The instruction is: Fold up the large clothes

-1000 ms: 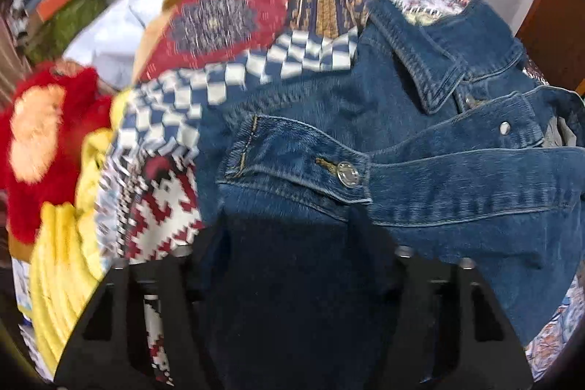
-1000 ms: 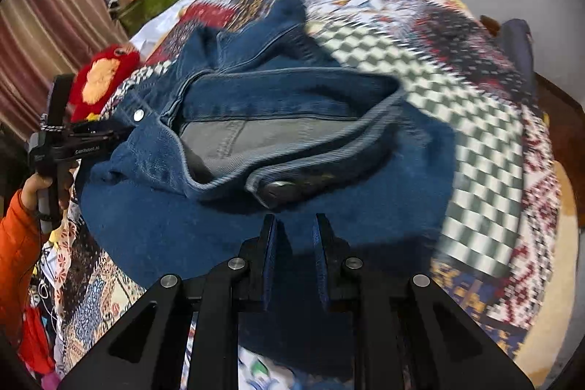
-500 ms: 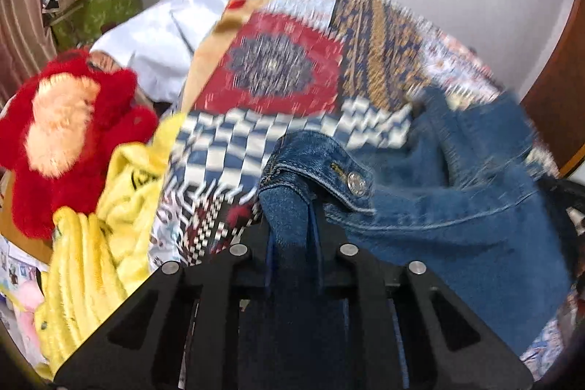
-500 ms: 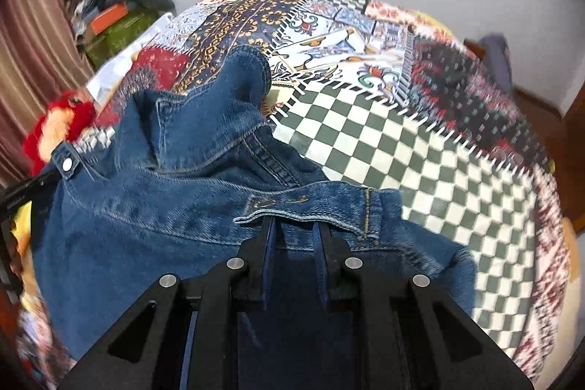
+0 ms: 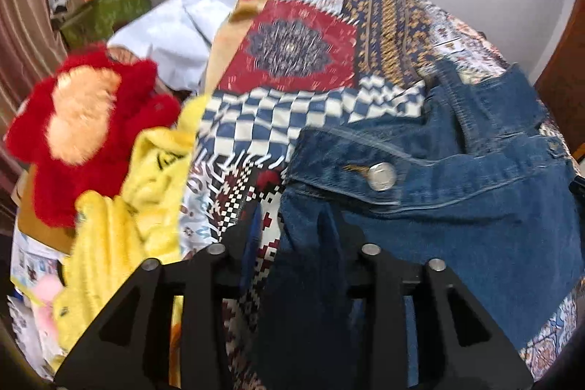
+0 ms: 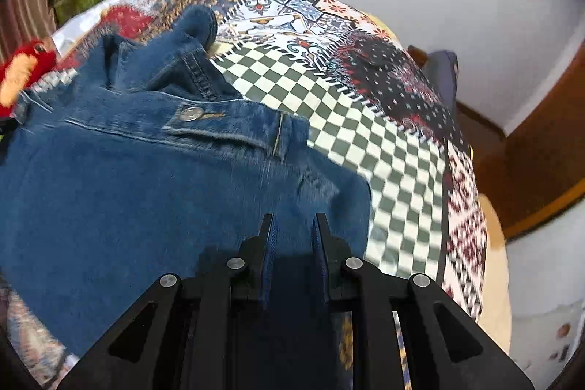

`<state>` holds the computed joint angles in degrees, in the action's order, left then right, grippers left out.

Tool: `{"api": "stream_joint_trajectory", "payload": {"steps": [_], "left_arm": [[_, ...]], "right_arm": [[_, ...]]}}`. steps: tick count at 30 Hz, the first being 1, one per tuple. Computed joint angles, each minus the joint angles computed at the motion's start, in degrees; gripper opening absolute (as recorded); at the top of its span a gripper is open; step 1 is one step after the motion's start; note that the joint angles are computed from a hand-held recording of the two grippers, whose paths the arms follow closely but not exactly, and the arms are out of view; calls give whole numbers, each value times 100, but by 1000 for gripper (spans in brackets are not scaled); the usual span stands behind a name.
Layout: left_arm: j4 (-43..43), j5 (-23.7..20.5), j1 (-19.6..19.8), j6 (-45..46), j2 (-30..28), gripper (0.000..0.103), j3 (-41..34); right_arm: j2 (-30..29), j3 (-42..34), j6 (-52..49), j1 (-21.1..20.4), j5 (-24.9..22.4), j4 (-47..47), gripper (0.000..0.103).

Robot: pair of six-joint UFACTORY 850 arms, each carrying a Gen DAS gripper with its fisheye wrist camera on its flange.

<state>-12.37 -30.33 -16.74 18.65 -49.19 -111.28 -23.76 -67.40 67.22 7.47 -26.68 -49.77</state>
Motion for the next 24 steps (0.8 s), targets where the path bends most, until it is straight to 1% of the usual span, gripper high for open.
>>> {"api": "stream_joint_trajectory", "payload": {"steps": [3, 4, 5, 7, 8, 9, 11, 12, 15, 17, 18, 19, 21, 22, 24], "left_arm": [[-530, 262, -22, 583, 418, 55, 467], [-729, 324, -33, 804, 542, 57, 610], [-944, 349, -51, 1044, 664, 59, 746], [-1409, 248, -84, 1585, 850, 61, 955], [-1655, 207, -113, 1911, 976, 62, 1117], [-1772, 209, -141, 2102, 1058, 63, 1227], [-2005, 291, -226, 2496, 1239, 67, 1496], [-2127, 388, -274, 2686, 1349, 67, 1666], [-2278, 812, -418, 2989, 1628, 67, 2100], [-2511, 925, -467, 3258, 1708, 67, 2253], [-2639, 911, -481, 3387, 1709, 67, 2282], [-2685, 852, -491, 3434, 1680, 67, 2270], [-2526, 795, -524, 3294, 1583, 67, 2234], [-2252, 869, -560, 3052, 1521, 67, 2221], [-1636, 1072, -623, 2460, 1451, 67, 2247]], "right_arm": [[326, 128, -151, 85, 161, 335, 15], [439, 151, -259, 137, 263, 493, 15], [489, 132, -333, 194, 351, 615, 15], [678, 225, -383, 333, 737, 830, 15], [712, 226, -629, 398, 892, 1110, 15], [693, 182, -897, 464, 1005, 1389, 15], [589, 26, -1392, 660, 1069, 1872, 15], [511, -60, -1478, 758, 1096, 1931, 15], [205, -353, -958, 1048, 1079, 1288, 15], [20, -528, -1222, 1111, 1085, 1553, 15], [-73, -605, -1436, 1129, 1104, 1803, 15], [-192, -698, -1876, 1130, 1129, 2275, 15], [-336, -799, -2367, 1119, 1080, 2754, 15], [-446, -873, -2404, 1123, 969, 2783, 15], [-612, -960, -2079, 1114, 680, 2414, 15]]}}
